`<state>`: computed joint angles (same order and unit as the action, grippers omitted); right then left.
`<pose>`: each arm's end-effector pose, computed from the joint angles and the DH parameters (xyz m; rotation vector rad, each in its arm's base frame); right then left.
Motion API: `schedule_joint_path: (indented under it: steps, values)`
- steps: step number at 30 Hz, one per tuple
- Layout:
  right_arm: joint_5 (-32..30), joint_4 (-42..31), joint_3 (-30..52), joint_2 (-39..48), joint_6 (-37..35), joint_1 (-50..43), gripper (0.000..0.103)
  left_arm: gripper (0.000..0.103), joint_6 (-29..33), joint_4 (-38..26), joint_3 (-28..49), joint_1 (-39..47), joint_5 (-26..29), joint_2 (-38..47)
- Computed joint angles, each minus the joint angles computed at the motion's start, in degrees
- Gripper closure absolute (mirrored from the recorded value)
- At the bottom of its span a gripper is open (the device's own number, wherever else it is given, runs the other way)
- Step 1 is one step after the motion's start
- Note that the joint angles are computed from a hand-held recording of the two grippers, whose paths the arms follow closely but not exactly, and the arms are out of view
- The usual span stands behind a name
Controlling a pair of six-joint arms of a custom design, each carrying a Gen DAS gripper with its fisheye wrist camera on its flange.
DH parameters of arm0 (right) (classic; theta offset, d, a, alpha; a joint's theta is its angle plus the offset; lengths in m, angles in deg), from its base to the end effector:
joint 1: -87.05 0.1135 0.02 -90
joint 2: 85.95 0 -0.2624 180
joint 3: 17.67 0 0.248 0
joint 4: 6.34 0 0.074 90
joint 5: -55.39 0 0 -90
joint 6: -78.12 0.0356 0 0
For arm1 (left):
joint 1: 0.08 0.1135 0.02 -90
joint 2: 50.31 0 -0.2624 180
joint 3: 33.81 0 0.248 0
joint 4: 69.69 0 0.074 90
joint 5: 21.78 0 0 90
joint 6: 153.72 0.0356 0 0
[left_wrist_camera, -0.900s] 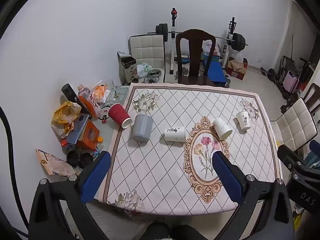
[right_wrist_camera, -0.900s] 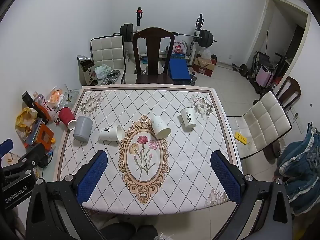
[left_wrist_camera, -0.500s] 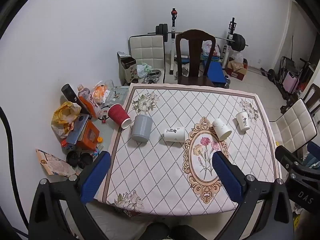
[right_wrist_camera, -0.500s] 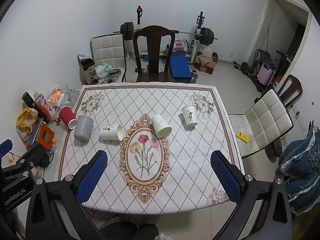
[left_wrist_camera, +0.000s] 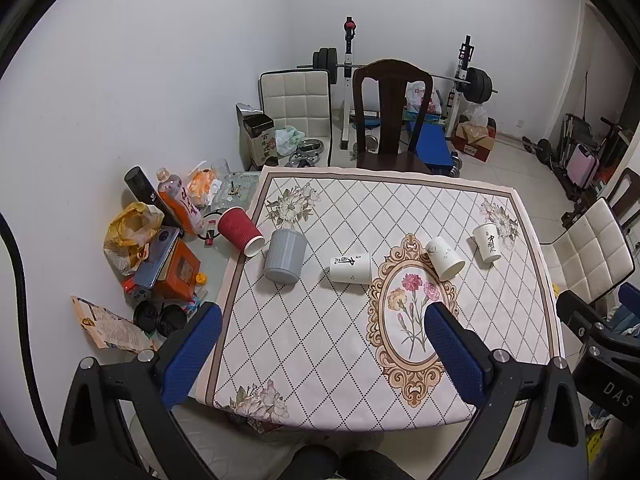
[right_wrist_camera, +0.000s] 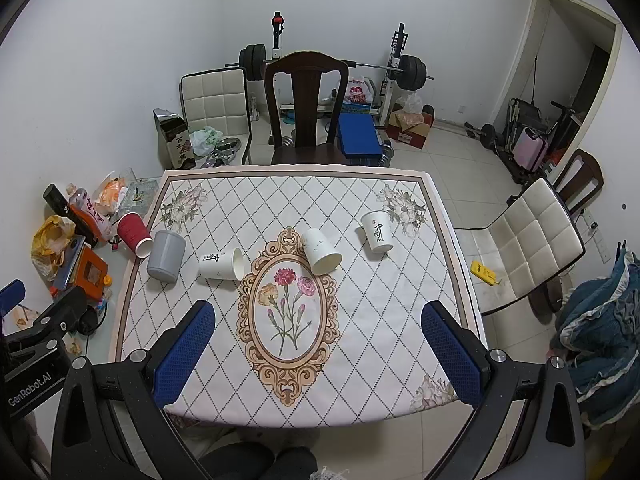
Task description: Flip cup upright
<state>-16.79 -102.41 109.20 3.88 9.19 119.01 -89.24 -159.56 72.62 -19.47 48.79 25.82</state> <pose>0.2371 0.1351 0.4328 -0.1304 2.5229 -0.0419 0.2168 -0.0638 0.4006 -0.2522 2.5132 0.1371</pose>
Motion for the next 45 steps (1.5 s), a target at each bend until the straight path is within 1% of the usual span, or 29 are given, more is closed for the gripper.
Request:
schedule_joint_path:
  steps: [5, 7, 22, 26, 27, 34, 35, 36, 45]
  values:
    - [0.05, -0.29, 0.57, 0.26, 0.09, 0.04, 0.0, 0.0, -0.13, -0.13, 0.14, -0.03, 0.02, 0.05]
    - [0.0, 0.78, -1.27, -0.58, -0.05, -0.1, 0.0, 0.0, -0.1, -0.11, 0.12, -0.02, 0.01, 0.04]
    - [0.15, -0.34, 0.2, -0.37, 0.04, -0.01, 0.0, 0.0, 0.12, 0.37, -0.24, 0.18, 0.08, -0.15]
    - [0.17, -0.39, 0.3, -0.36, -0.05, 0.0, 0.0, 0.0, 0.27, -0.42, 0.68, 0.34, 0.15, -0.07]
    - [0.22, -1.51, 1.85, 0.11, 0.04, 0.1, 0.0, 0.0, 0.3, -0.4, 0.69, 0.41, 0.22, -0.09]
    - [0.29, -1.56, 1.82, 0.03, 0.2, 0.17, 0.0, 0.0, 0.31, -0.25, 0.58, 0.38, 0.19, -0.18]
    - [0.35, -1.54, 1.77, -0.05, 0.19, 0.21, 0.0, 0.0, 0.25, -0.32, 0.74, 0.31, 0.14, -0.09]
    - [0.35, -1.43, 1.56, -0.17, 0.24, 0.23, 0.0, 0.0, -0.49, -1.38, 2.59, -0.53, -0.27, 0.9]
    - [0.45, -1.29, 1.13, -0.47, 0.28, 0.37, 0.0, 0.0, -0.93, -2.44, 3.62, -1.01, -0.44, 1.08]
